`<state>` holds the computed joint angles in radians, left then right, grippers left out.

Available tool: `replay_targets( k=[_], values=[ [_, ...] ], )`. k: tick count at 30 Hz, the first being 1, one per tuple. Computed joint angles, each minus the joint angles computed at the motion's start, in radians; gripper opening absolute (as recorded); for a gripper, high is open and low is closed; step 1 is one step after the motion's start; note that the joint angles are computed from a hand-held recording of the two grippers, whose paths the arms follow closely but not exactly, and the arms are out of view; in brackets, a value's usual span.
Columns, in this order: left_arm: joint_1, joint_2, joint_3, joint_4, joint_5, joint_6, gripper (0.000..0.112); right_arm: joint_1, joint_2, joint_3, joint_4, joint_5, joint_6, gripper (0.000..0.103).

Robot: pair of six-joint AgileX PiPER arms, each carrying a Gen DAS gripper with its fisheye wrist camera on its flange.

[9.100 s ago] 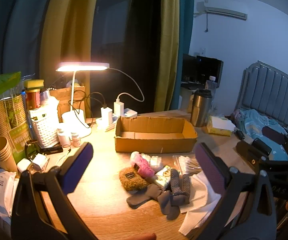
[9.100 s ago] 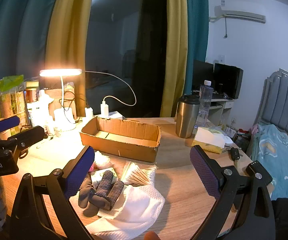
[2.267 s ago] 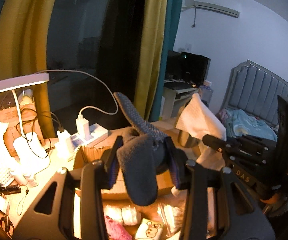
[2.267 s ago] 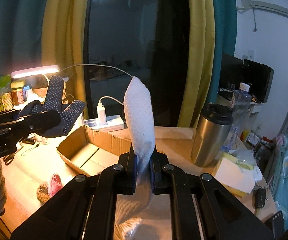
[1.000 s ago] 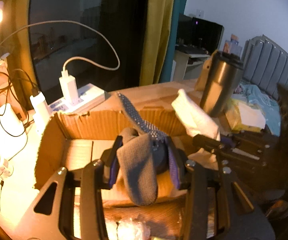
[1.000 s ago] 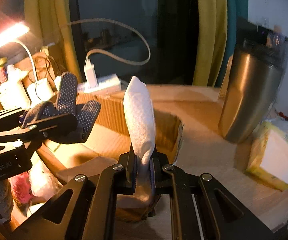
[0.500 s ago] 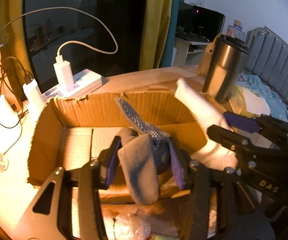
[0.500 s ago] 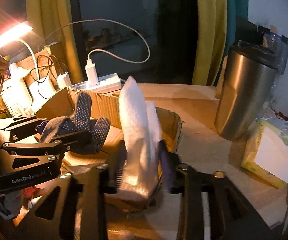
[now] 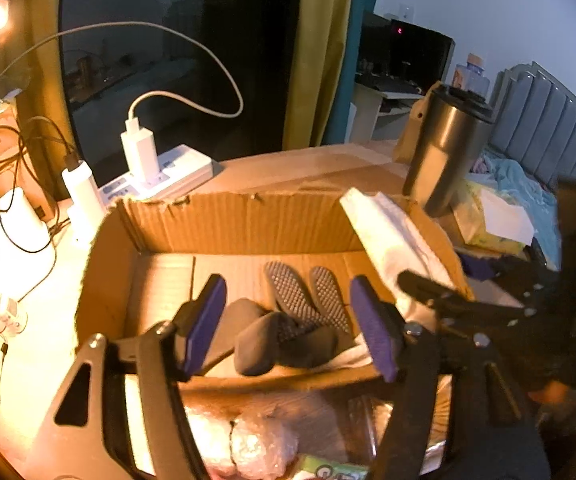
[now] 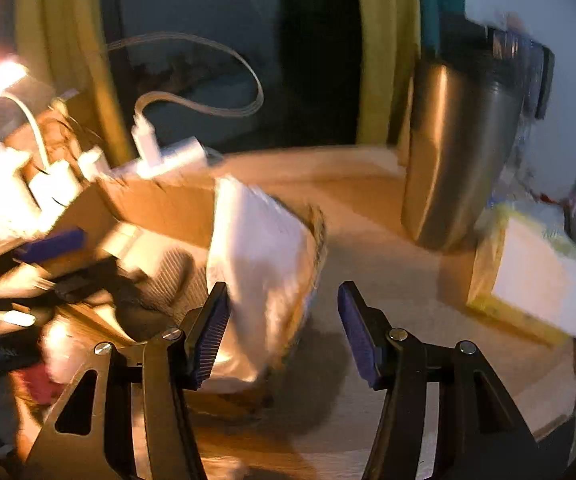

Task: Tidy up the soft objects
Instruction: 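Open the left gripper to drop the glove while the right gripper releases the towel into the box, then move both open tools back from the box toward the remaining items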

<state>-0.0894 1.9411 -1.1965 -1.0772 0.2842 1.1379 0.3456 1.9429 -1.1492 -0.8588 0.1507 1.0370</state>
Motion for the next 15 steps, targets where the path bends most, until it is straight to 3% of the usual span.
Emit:
replay_targets(
  k=[3,15],
  values=[
    [0.004,-0.009,0.011,-0.037,0.005,0.035,0.074,-0.007,0.026,-0.015,0.128,0.006,-0.112,0.058],
    [0.036,-0.103,0.094,-0.229,0.026,0.230,0.075,0.048,-0.124,0.093,-0.324,0.034,0.348,0.059]
  ],
)
